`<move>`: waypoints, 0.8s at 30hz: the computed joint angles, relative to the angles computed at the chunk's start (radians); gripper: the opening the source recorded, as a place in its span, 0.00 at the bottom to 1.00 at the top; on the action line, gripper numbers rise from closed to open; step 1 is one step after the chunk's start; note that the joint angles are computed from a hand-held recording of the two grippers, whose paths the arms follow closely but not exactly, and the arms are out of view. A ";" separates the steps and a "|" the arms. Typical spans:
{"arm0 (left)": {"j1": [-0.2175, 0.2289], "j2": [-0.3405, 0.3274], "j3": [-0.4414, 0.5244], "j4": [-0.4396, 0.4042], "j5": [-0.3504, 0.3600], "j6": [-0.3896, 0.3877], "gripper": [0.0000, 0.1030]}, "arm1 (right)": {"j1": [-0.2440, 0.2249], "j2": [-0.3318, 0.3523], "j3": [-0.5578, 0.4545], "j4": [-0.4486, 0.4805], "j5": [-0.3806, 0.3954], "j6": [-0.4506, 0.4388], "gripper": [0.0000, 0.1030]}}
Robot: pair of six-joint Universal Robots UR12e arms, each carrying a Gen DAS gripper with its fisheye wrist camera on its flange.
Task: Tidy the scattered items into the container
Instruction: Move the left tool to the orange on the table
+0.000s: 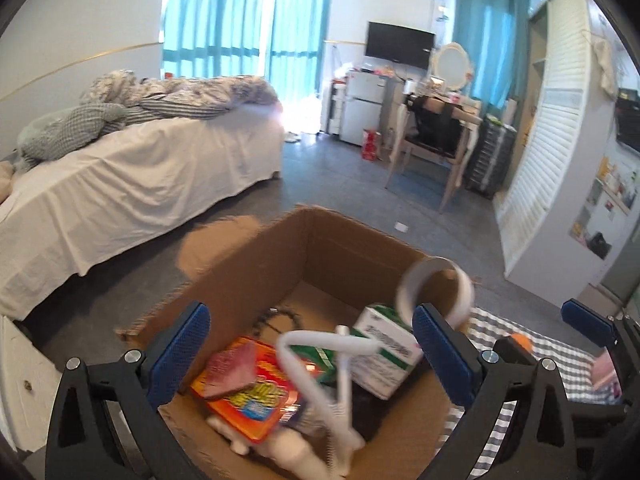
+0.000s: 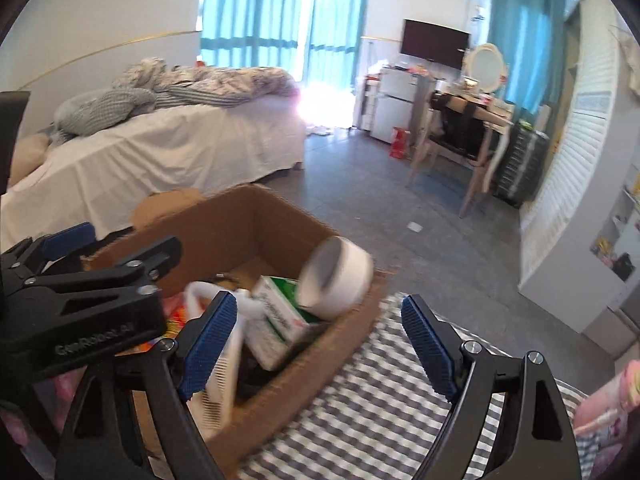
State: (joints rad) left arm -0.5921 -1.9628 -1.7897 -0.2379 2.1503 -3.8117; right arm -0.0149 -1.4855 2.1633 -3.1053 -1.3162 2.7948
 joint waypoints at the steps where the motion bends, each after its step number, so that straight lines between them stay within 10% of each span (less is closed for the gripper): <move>1: -0.006 -0.007 0.011 0.002 -0.003 0.011 1.00 | -0.010 -0.004 0.002 0.000 -0.005 0.008 0.82; 24: -0.135 -0.263 0.336 -0.108 -0.081 0.181 1.00 | -0.365 0.000 0.079 0.055 -0.055 0.152 0.82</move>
